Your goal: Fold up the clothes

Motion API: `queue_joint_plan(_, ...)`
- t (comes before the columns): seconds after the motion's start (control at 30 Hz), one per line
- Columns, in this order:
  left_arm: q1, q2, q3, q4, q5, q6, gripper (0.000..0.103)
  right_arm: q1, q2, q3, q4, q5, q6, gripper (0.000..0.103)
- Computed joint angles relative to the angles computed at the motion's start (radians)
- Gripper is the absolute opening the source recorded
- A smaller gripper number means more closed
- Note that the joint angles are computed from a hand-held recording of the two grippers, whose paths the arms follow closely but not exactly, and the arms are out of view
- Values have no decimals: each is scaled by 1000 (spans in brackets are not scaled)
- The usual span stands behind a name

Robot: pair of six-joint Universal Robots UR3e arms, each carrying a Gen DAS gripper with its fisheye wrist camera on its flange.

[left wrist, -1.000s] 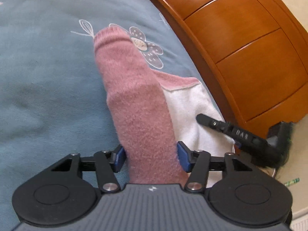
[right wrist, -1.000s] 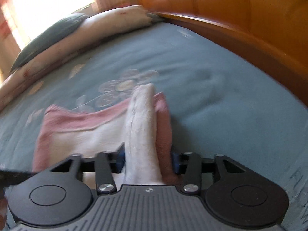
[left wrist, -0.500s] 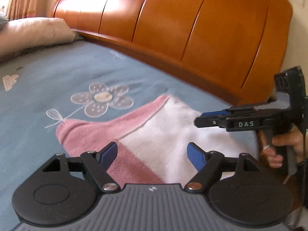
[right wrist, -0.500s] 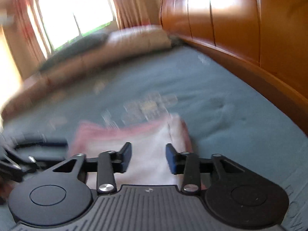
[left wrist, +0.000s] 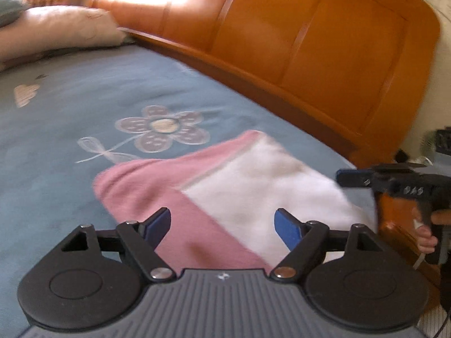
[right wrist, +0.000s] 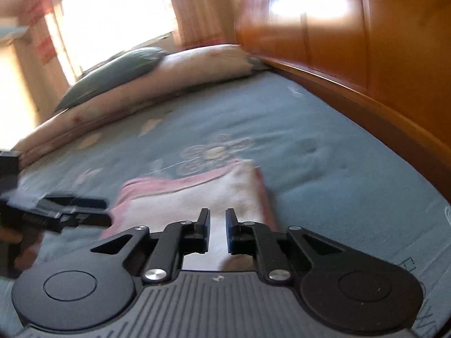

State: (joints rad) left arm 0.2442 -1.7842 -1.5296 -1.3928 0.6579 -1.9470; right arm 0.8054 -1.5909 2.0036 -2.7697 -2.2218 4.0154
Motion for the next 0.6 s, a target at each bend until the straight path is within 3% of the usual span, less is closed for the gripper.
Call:
queue_joint_plan(0.1, -4, 50, -58, -55, 0, 136, 82, 50, 13, -58, 156, 7, 23, 13)
queue_joint_plan(0.17, -34, 63, -116, 44, 54, 111, 82, 56, 19, -62, 251, 3, 66, 10)
queue_joint_plan(0.23, -41, 80, -162, 126, 77, 90, 82, 45, 6, -14, 233, 13, 104, 1)
queue_joint_plan(0.27, -31, 87, -147, 86, 76, 104, 82, 47, 0, 0, 213, 11, 127, 1)
queue_joint_plan(0.4, 31, 124, -80, -96, 66, 207, 84, 131, 56, -128, 284, -68, 142, 18)
queue_joint_plan(0.53, 119, 255, -197, -59, 84, 277, 89, 160, 141, -240, 286, -20, 73, 24)
queue_joint_plan(0.6, 152, 302, -257, -23, 112, 297, 91, 153, 180, -264, 313, 24, 101, 29)
